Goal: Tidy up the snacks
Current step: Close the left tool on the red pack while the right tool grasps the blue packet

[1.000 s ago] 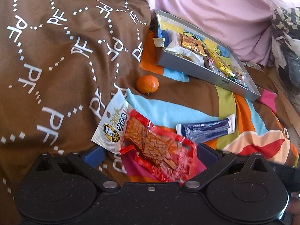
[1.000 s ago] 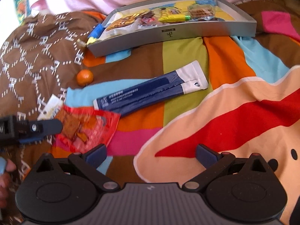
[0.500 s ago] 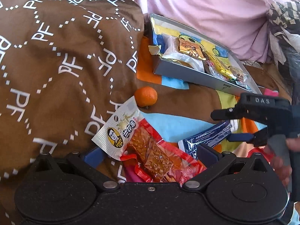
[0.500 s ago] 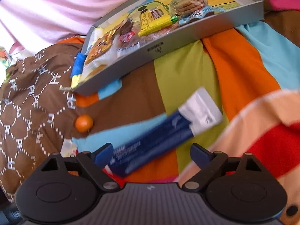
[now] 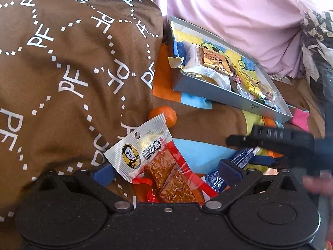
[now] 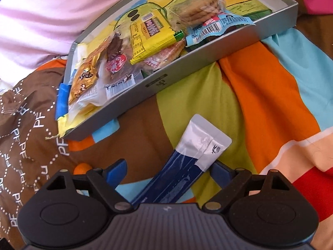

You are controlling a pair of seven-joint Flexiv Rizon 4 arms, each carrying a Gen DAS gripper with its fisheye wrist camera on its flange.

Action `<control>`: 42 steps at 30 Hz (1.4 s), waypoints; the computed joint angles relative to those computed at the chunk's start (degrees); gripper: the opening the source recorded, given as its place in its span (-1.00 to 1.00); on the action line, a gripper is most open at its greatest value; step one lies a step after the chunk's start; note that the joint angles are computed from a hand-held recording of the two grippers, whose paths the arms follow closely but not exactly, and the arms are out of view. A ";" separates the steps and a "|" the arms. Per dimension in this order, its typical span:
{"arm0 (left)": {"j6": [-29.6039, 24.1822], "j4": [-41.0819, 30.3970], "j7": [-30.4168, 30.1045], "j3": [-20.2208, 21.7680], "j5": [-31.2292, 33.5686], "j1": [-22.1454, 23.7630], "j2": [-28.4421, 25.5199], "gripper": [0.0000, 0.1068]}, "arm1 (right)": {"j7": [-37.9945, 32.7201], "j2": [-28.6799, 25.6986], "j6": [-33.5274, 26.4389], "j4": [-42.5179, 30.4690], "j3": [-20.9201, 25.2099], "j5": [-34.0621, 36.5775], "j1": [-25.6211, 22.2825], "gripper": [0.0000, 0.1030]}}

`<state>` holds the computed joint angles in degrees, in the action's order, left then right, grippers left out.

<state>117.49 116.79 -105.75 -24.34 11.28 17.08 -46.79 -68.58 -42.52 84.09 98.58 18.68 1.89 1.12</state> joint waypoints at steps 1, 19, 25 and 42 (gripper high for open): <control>-0.05 -0.07 -0.06 -0.14 0.04 0.12 -0.07 0.91 | 1.07 0.14 1.15 0.54 -1.98 -0.22 1.82 0.75; -0.35 -0.84 1.52 2.19 -1.45 -2.59 0.12 0.91 | -0.26 1.74 28.41 18.62 -20.72 -7.70 18.00 0.06; -5.22 -4.08 2.40 5.08 -6.72 -7.37 0.82 0.91 | -6.27 1.75 32.74 21.59 -21.55 -6.56 20.19 0.06; -6.55 -6.06 17.51 28.87 -26.32 -34.90 0.91 0.77 | -21.13 2.49 38.00 28.01 -26.70 9.23 33.19 0.22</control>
<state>110.94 110.73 -88.24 4.53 -15.04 -17.82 -45.87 -89.71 -40.04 122.09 126.59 -8.03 11.12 34.31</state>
